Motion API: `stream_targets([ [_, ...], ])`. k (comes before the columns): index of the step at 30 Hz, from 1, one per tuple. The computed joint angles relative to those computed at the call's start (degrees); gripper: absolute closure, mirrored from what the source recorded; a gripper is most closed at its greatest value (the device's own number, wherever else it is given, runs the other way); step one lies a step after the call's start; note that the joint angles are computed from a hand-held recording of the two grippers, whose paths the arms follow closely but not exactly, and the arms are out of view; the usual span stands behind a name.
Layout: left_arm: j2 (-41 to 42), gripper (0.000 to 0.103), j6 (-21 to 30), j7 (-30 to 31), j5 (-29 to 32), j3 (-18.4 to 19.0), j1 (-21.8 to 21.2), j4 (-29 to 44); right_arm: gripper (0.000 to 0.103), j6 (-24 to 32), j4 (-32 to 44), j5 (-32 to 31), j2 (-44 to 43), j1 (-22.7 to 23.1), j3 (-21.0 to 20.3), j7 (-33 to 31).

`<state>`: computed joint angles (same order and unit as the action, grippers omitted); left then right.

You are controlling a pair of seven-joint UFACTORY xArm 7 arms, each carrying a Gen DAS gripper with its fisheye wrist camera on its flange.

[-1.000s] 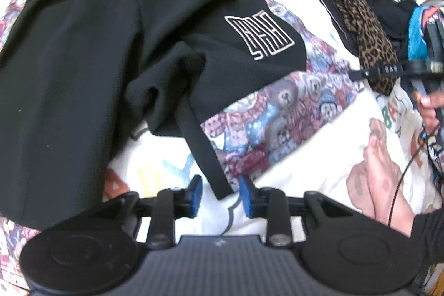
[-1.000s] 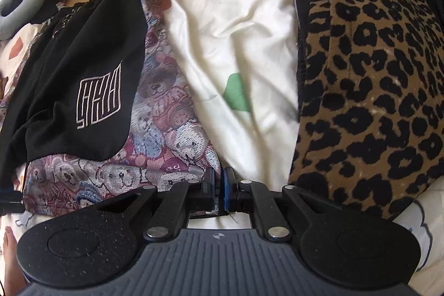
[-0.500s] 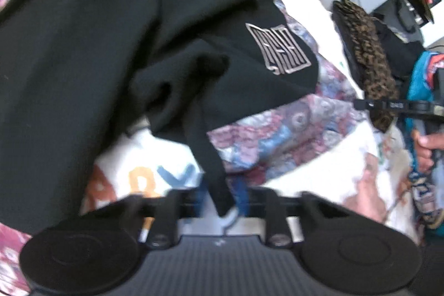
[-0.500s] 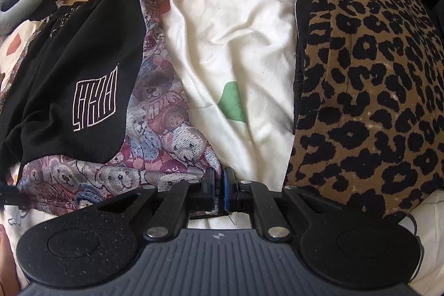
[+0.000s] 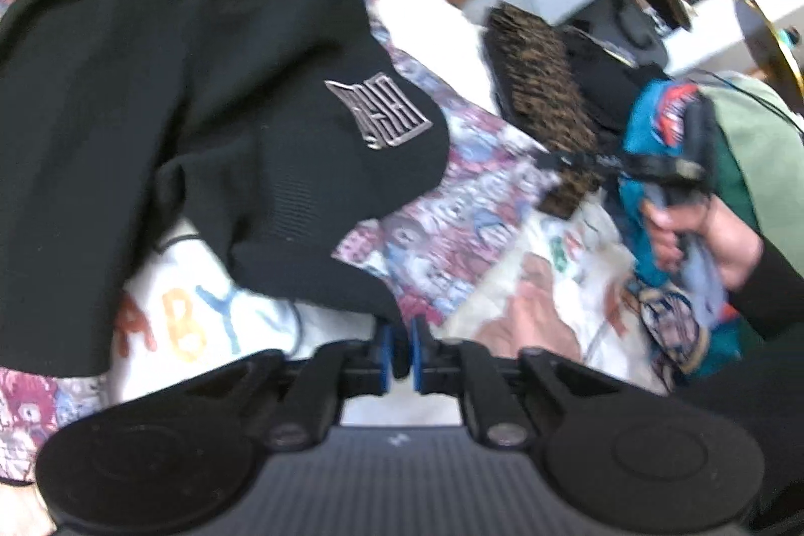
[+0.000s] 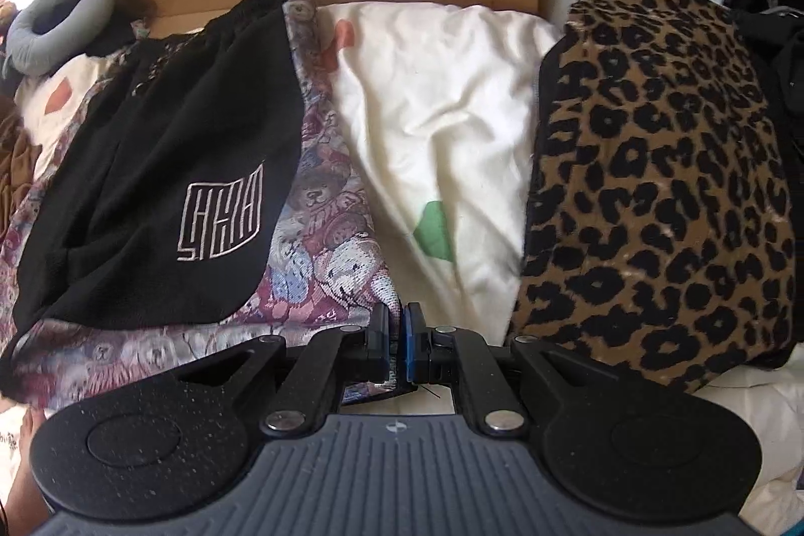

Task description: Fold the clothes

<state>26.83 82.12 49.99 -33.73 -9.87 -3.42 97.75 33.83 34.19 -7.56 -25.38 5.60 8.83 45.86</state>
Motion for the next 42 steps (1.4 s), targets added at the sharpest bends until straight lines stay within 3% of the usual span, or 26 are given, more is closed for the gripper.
stream_targets([
  [2, -0.6, 0.074, -1.7, 0.3, 0.9, 0.3, -0.4, -1.2, 0.099, 0.3, -0.4, -0.5, 0.1, -0.5, 0.1, 0.5],
  [7, -0.6, 0.074, -8.6, -2.7, 5.5, 1.4, -2.5, -3.9, 0.099, 0.3, -1.1, -1.4, 0.9, -0.9, 0.0, 0.7],
  [12, 1.4, 0.072, -9.2, -7.7, 8.2, 1.2, -3.3, -3.0, 0.099, 0.3, -1.4, -1.9, 1.0, -0.8, 0.0, 0.6],
  [17, 3.7, 0.043, -6.7, -9.9, 7.8, 0.5, -2.6, -1.3, 0.099, 0.5, -1.2, -1.8, 1.3, -0.6, 0.0, 0.6],
  [19, 4.5, 0.043, -6.5, -11.2, 8.5, 0.5, -3.1, -1.5, 0.099, 0.6, -1.0, -1.7, 1.4, -0.5, -0.1, 0.5],
  [24, 6.4, 0.054, -5.5, -15.9, 7.3, 0.1, -3.1, -1.7, 0.099, 0.7, -1.1, -0.3, 1.5, 0.2, -0.8, -0.5],
  [25, 6.3, 0.071, -5.6, -16.2, 7.1, -0.1, -3.0, -2.1, 0.099, 0.7, -1.1, 0.1, 1.5, 0.4, -0.9, -0.8],
  [26, 6.4, 0.095, -5.4, -16.4, 7.2, -0.1, -3.0, -2.3, 0.099, 0.7, -1.2, 0.7, 1.6, 0.7, -1.1, -1.1],
  [27, 6.8, 0.102, -4.3, -16.9, 7.6, -0.1, -3.1, -1.7, 0.099, 0.8, -1.2, 1.3, 1.6, 1.0, -1.3, -1.6],
  [34, 4.9, 0.102, -5.4, -16.1, 10.6, 0.9, -3.2, -2.9, 0.098, 0.6, -1.8, 7.1, 2.7, 3.2, -3.1, -5.3],
  [42, 6.0, 0.102, -6.4, -17.7, 12.6, 1.0, -3.6, -1.4, 0.088, -5.5, -5.7, 14.8, 0.9, 4.0, -5.3, -8.4],
])
